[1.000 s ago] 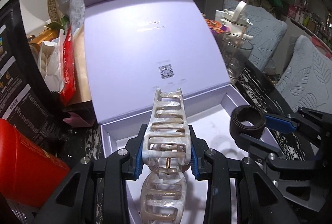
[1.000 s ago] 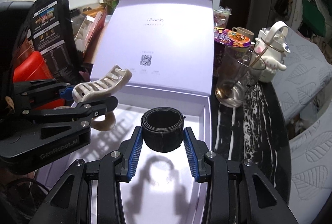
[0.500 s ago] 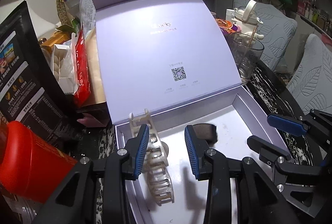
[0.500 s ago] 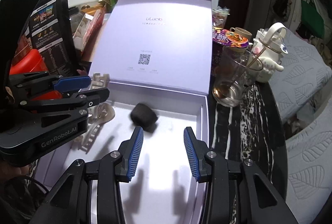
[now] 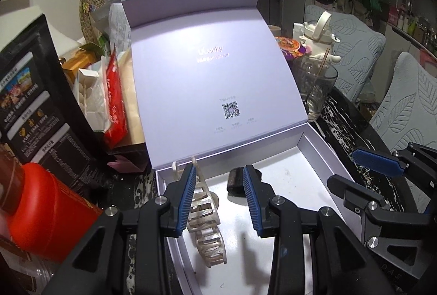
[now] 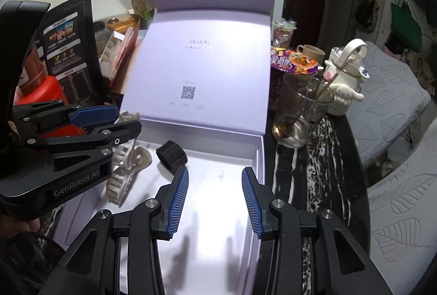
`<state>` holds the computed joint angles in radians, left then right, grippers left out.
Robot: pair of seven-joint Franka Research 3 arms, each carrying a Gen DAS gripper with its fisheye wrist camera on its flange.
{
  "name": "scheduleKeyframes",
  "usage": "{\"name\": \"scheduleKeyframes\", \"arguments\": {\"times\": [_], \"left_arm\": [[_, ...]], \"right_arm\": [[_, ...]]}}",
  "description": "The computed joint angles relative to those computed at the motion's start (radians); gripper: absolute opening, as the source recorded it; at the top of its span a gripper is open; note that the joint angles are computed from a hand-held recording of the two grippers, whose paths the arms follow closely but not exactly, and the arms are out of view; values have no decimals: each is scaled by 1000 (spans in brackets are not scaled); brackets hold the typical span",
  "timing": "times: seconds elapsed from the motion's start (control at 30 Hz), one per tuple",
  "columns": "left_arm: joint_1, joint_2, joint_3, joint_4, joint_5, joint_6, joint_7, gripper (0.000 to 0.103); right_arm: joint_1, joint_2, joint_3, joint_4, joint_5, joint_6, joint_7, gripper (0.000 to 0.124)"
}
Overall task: Organize rigid objects
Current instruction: 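Open both grippers to drop the claw clip and ring into the box, then withdraw both grippers from the box back toward the remaining items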
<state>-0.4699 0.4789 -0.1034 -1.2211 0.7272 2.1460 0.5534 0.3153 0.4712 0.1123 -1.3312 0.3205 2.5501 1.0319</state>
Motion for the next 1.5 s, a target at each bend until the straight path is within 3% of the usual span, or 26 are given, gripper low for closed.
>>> {"name": "scheduleKeyframes", "arguments": {"times": [0.7, 0.83, 1.0, 1.17, 1.27, 1.3, 1.33, 1.5], "left_arm": [[-61, -114, -24, -32, 126, -30, -90, 35], [-70, -140, -36, -46, 158, -43, -110, 35], [-67, -186, -58, -98, 175, -34, -135, 35], [-58, -228, -80, -152, 178, -33, -164, 36], [-61, -245, -93, -173, 192, -56, -182, 65], [-65, -254, -96, -186, 213, -60, -199, 82], [-69, -264, -98, -199, 237, -63, -218, 89], [-79, -297, -124, -240, 302, -117, -259, 95]], "right_arm": [[-37, -245, 6, -256, 112, 135, -53, 43], [-36, -303, 5, -310, 140, 162, -79, 50], [-34, -369, 0, -373, 186, 185, -117, 68], [-22, -422, -16, -438, 153, 214, -82, 78], [-17, -456, -22, -483, 125, 243, -67, 79], [-16, -465, -23, -494, 128, 246, -70, 79], [-15, -476, -24, -508, 139, 249, -82, 80], [-5, -539, -32, -586, 172, 271, -112, 82]]}}
